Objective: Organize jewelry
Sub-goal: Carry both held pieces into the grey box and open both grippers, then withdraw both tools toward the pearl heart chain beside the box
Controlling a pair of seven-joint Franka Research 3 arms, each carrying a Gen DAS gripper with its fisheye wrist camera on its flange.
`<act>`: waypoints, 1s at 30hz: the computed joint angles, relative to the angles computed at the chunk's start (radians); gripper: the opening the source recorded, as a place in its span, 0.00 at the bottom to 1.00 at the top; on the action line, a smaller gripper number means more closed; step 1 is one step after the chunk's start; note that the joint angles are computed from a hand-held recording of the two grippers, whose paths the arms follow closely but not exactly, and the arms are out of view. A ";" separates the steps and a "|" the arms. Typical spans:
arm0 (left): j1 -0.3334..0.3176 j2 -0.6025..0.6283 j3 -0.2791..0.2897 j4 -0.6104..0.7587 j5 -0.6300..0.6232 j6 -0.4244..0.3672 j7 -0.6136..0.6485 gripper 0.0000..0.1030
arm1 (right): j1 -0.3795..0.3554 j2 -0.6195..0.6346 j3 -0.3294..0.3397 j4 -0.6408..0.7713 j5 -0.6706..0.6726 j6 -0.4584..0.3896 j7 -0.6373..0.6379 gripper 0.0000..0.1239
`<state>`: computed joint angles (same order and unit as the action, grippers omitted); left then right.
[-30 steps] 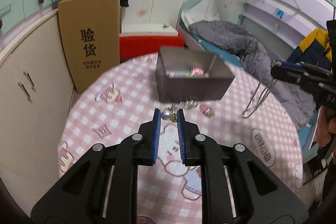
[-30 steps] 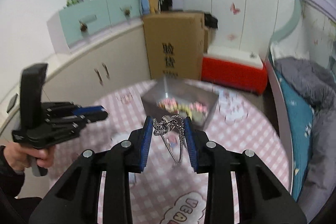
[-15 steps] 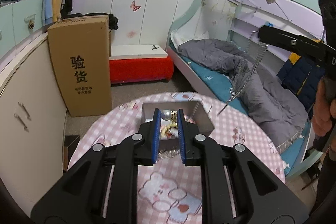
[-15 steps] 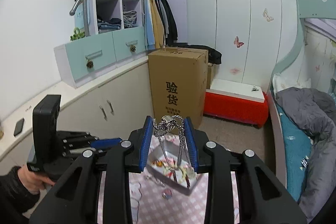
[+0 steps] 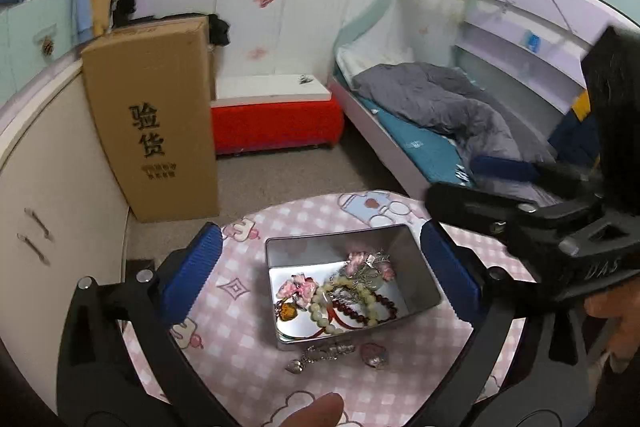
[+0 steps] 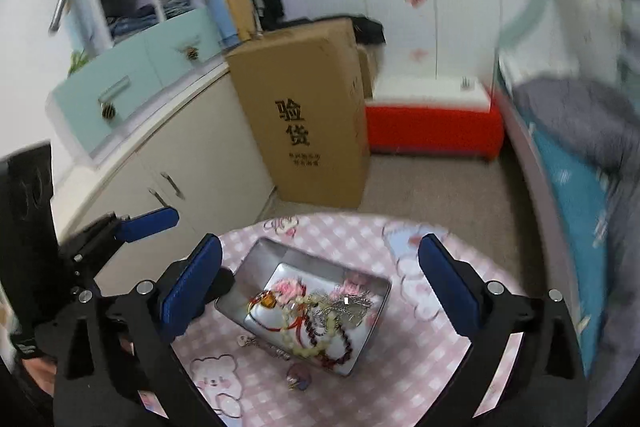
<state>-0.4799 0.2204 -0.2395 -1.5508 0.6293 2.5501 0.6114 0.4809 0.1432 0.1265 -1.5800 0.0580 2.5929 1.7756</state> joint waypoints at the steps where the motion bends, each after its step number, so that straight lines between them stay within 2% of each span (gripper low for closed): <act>1: 0.003 -0.002 -0.001 -0.004 -0.014 -0.010 -0.005 0.94 | -0.007 -0.012 -0.001 -0.027 0.028 0.019 0.018 0.77; 2: 0.000 -0.010 0.005 -0.014 -0.003 -0.018 -0.028 0.94 | -0.009 -0.029 -0.004 -0.061 0.034 0.052 0.041 0.77; 5: -0.021 -0.094 0.027 -0.117 0.156 -0.034 -0.233 0.94 | -0.012 -0.105 -0.016 -0.203 -0.035 0.185 0.177 0.77; 6: -0.013 -0.121 0.023 -0.153 0.197 -0.018 -0.285 0.94 | -0.018 -0.126 -0.010 -0.245 -0.014 0.219 0.189 0.77; 7: -0.007 -0.151 0.017 -0.187 0.255 -0.016 -0.346 0.94 | -0.023 -0.147 -0.001 -0.285 0.013 0.250 0.180 0.77; 8: -0.004 -0.185 0.003 -0.215 0.292 -0.059 -0.382 0.94 | -0.027 -0.171 0.007 -0.330 -0.029 0.284 0.224 0.77; 9: 0.004 -0.210 -0.011 -0.234 0.319 -0.079 -0.410 0.94 | -0.039 -0.177 0.017 -0.341 -0.112 0.277 0.301 0.77; 11: 0.021 -0.266 -0.042 -0.281 0.395 -0.131 -0.501 0.94 | -0.046 -0.196 0.033 -0.388 -0.128 0.322 0.342 0.77; 12: 0.032 -0.304 -0.054 -0.316 0.390 -0.139 -0.520 0.94 | -0.055 -0.203 0.043 -0.399 -0.168 0.329 0.382 0.77; 13: 0.046 -0.335 -0.063 -0.349 0.402 -0.124 -0.546 0.94 | -0.061 -0.205 0.054 -0.403 -0.201 0.323 0.407 0.77; 15: 0.068 -0.349 -0.093 -0.348 0.386 -0.192 -0.554 0.94 | -0.047 -0.195 0.056 -0.376 -0.151 0.262 0.339 0.77; 16: 0.077 -0.358 -0.096 -0.351 0.357 -0.190 -0.543 0.94 | -0.045 -0.194 0.059 -0.368 -0.161 0.243 0.328 0.77; 19: 0.104 -0.396 -0.121 -0.386 0.371 -0.169 -0.580 0.94 | -0.048 -0.226 0.072 -0.375 -0.252 0.250 0.349 0.77; 22: 0.106 -0.410 -0.155 -0.391 0.361 -0.238 -0.538 0.94 | -0.062 -0.283 0.088 -0.414 -0.286 0.254 0.369 0.77; 30: 0.113 -0.522 -0.191 -0.516 0.308 -0.237 -0.566 0.94 | -0.120 -0.387 0.154 -0.501 -0.342 0.197 0.386 0.77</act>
